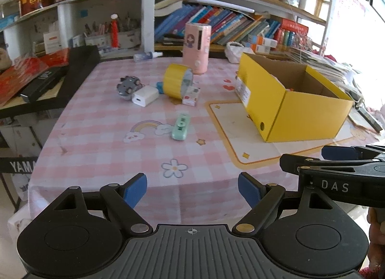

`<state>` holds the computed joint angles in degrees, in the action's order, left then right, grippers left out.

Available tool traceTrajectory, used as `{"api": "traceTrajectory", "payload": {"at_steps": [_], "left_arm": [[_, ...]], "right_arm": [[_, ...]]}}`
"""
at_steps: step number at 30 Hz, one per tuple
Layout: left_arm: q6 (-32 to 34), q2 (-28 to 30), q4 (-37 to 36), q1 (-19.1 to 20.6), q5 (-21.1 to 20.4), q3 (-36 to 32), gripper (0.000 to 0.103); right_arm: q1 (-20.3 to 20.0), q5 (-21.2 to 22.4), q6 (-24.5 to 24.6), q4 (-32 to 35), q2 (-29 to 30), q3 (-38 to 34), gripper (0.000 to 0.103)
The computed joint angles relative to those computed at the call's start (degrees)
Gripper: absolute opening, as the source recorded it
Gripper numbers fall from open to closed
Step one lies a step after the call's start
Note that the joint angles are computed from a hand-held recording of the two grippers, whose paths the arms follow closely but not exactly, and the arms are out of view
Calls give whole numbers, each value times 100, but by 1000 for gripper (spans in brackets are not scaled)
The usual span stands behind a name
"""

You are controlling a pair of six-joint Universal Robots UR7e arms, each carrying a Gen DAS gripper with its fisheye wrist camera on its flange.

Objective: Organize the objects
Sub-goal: 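Withdraw both tools from the box back toward the table items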

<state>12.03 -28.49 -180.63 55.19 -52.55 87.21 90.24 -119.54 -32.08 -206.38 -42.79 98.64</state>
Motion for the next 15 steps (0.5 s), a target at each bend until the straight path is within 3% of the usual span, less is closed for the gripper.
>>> {"api": "traceTrajectory", "payload": {"at_steps": [15], "left_arm": [[72,-98,-142,115,11,-1,85]], "right_arm": [[132,32,28,246,202,-273,73]]}}
